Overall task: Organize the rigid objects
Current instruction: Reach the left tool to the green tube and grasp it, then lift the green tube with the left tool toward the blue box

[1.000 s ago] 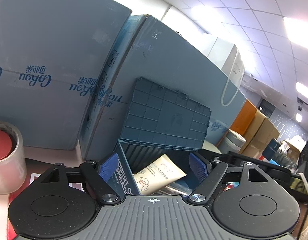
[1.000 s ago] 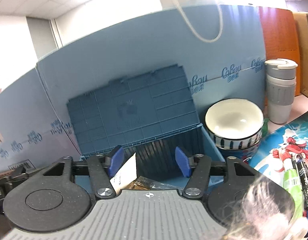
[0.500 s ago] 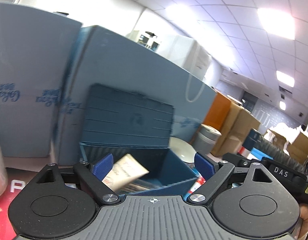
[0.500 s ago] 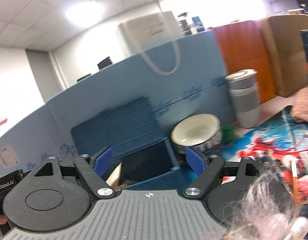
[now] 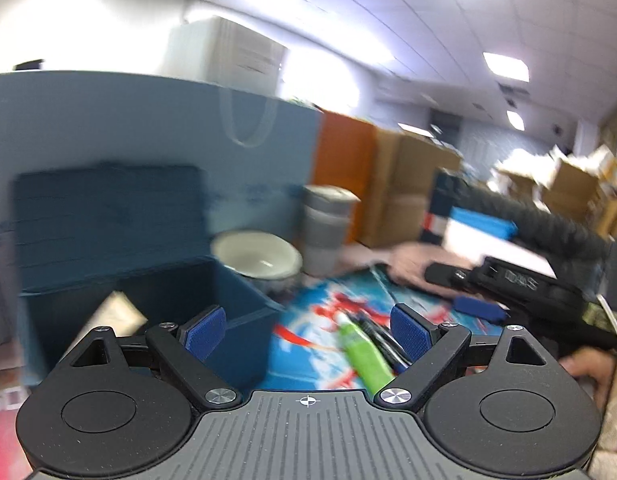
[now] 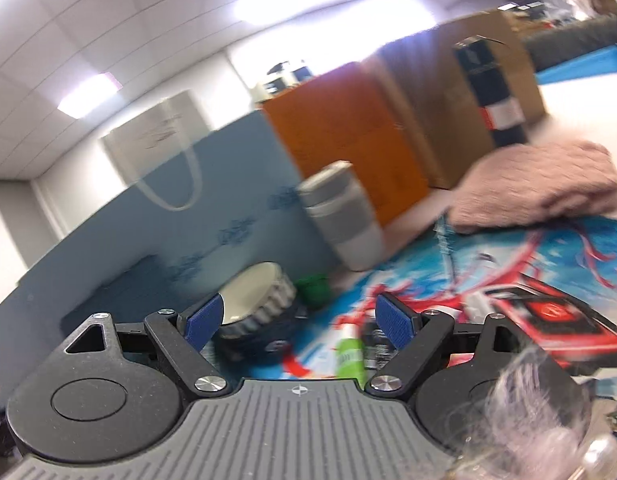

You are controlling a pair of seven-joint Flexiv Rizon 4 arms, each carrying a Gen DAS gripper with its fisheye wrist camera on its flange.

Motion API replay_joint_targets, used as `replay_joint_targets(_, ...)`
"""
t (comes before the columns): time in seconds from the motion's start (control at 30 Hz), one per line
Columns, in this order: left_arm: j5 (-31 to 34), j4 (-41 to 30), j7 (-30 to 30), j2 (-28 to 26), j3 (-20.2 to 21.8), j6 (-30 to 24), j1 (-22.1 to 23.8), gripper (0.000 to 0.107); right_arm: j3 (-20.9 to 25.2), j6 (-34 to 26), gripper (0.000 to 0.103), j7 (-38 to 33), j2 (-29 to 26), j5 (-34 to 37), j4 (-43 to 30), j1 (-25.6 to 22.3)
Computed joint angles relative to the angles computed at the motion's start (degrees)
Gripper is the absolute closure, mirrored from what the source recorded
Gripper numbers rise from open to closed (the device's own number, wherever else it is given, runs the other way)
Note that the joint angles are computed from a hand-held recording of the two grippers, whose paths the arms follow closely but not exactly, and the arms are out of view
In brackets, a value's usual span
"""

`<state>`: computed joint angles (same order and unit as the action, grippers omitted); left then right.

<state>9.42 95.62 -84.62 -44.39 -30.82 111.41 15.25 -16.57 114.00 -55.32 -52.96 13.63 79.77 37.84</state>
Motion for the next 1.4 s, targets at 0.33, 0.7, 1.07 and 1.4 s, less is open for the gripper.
replay_joint_targets(0.33, -6.49, -11.33, 9.82, -7.35, 2.87, -11.62, -9.8, 0.037, 3.43, 3.81, 0.021, 3.71, -4.95, 4.4, -2.71, -4.16)
replay_joint_targets(0.7, -25.07, -37.04, 1.65, -18.72, 24.49, -28.0, -26.91, 0.065, 8.6, 6.86, 0.021, 4.74, -5.83, 2.32, -3.7, -7.76)
replay_joint_targets(1.07, -26.96, -41.06, 7.92, -21.06, 19.55, -32.11, -24.16, 0.077, 11.88, 7.58, 0.02, 6.44, -5.65, -2.24, -2.98, -10.26)
replay_joint_targets(1.4, -24.85, -43.03, 5.54, -20.92, 29.69, -32.77, -28.57, 0.078, 11.81, 7.63, 0.02, 7.19, -5.81, -3.27, -2.86, -10.34)
